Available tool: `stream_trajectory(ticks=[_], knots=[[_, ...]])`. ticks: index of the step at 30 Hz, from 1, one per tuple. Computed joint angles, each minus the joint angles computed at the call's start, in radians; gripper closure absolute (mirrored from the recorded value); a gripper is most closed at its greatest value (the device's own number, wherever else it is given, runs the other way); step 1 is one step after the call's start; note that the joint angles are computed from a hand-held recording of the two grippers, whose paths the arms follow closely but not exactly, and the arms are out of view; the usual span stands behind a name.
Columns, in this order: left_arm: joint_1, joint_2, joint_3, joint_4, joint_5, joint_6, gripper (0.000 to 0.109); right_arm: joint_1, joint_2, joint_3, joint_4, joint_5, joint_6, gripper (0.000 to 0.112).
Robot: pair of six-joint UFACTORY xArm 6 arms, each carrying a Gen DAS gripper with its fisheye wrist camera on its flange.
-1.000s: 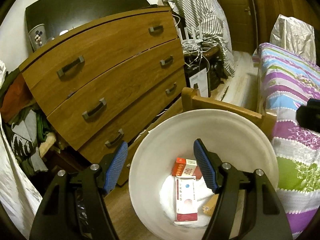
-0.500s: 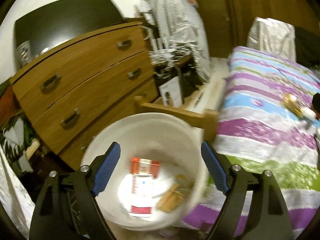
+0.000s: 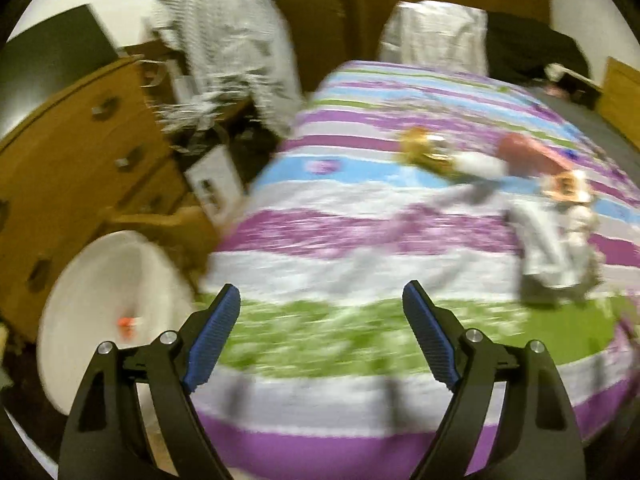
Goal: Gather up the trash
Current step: 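Move both open tools back toward the remaining trash on the bedspread, then grasp the white wipes wrapper with the left tool while the right tool grasps the knit tissue ball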
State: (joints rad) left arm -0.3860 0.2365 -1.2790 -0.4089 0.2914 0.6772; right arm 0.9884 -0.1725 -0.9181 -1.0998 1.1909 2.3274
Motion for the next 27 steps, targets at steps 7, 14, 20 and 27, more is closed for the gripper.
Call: stream_trajectory(ticks=[7,14,20,27], knots=[[-0.089,0.091,-0.196,-0.189,0.301,0.093,0.040,-0.009,-0.073,0.171,-0.051,-0.151,0.125,0.046],[-0.169,0.263,-0.450,-0.192,0.512,0.069,0.040,-0.036,-0.074,0.202,-0.129,-0.240,0.238,0.046],[-0.193,0.404,-0.589,-0.082,0.607,-0.048,0.077,-0.045,-0.085,0.219,-0.135,-0.265,0.249,0.046],[-0.102,0.262,-0.435,-0.217,0.536,0.019,0.082,-0.085,-0.039,0.162,-0.150,-0.310,0.161,0.049]])
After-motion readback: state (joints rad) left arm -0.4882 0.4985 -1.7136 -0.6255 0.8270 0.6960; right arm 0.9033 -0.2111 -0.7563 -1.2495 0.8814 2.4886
